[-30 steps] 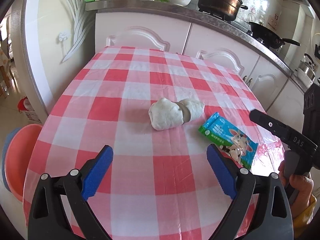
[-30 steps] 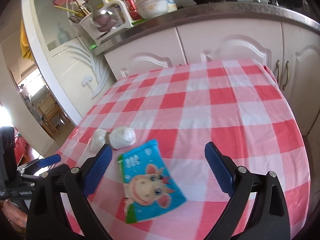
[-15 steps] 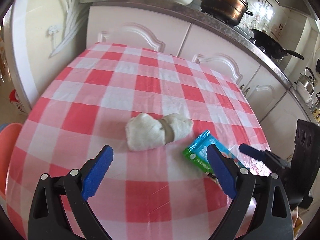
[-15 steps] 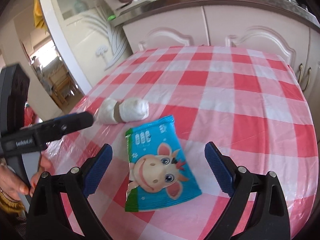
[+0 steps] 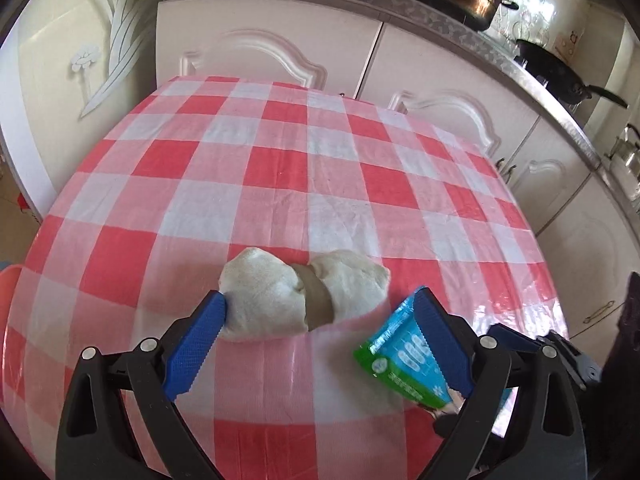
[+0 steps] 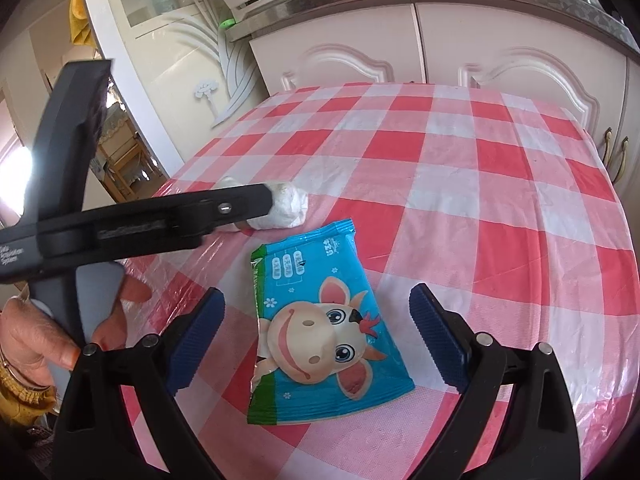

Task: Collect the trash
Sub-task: 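Grasp the white wrapped roll with the left tool while the right tool grasps the blue cow packet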

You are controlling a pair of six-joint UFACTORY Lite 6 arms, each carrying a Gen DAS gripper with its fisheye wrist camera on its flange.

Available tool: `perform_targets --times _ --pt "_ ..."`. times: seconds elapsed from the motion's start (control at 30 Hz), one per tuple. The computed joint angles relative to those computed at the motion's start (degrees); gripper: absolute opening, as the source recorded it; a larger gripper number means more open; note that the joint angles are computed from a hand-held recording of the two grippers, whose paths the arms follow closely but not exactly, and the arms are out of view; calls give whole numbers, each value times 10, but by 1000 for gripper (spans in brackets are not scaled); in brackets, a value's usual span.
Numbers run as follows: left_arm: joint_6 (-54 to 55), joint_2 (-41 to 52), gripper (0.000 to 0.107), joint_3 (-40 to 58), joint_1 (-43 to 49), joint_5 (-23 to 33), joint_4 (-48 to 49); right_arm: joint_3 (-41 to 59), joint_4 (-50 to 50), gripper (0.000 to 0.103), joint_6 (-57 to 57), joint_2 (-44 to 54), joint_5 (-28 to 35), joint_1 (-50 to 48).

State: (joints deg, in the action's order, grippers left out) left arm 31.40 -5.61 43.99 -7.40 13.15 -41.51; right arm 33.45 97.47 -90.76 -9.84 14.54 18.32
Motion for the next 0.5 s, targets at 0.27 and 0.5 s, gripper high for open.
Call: perform_targets --times 0.27,0.5 --pt "-143 52 94 35 -12 -28 149 10 -13 94 9 11 -23 24" --pt "-121 37 94 8 -22 -63 154 16 -39 94 41 18 -19 17"
